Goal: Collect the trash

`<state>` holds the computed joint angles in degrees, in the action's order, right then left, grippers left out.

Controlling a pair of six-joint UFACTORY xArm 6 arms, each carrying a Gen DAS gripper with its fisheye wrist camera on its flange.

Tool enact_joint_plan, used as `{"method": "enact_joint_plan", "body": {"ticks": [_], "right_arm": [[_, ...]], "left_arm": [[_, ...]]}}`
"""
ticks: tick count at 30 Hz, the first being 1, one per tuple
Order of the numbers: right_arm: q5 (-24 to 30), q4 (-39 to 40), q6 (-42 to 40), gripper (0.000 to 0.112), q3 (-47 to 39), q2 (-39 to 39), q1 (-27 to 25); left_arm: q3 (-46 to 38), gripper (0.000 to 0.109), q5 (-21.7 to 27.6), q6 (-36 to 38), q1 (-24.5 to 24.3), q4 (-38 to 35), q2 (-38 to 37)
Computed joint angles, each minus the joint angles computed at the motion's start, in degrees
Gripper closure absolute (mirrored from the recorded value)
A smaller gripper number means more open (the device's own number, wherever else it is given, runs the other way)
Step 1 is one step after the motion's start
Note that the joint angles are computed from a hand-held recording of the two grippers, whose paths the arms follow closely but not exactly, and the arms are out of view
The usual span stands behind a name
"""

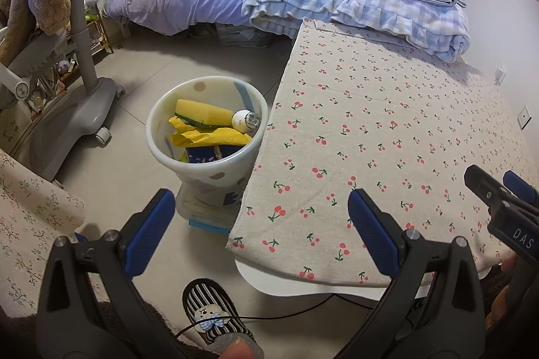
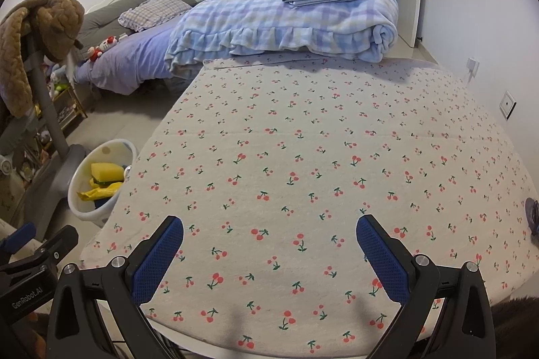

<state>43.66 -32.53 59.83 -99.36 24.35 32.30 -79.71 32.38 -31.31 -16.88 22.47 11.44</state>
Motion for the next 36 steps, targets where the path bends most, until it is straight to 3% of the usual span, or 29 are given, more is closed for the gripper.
{"method": "enact_joint_plan", "body": {"ticks": [36], "right_arm": [[-0.1,-0.7,1.4,0.009,0.5,-0.4,0.2]], "left_arm": [[-0.2,0.007,0.0,-0.2,-0.1,0.0,0.1]]}}
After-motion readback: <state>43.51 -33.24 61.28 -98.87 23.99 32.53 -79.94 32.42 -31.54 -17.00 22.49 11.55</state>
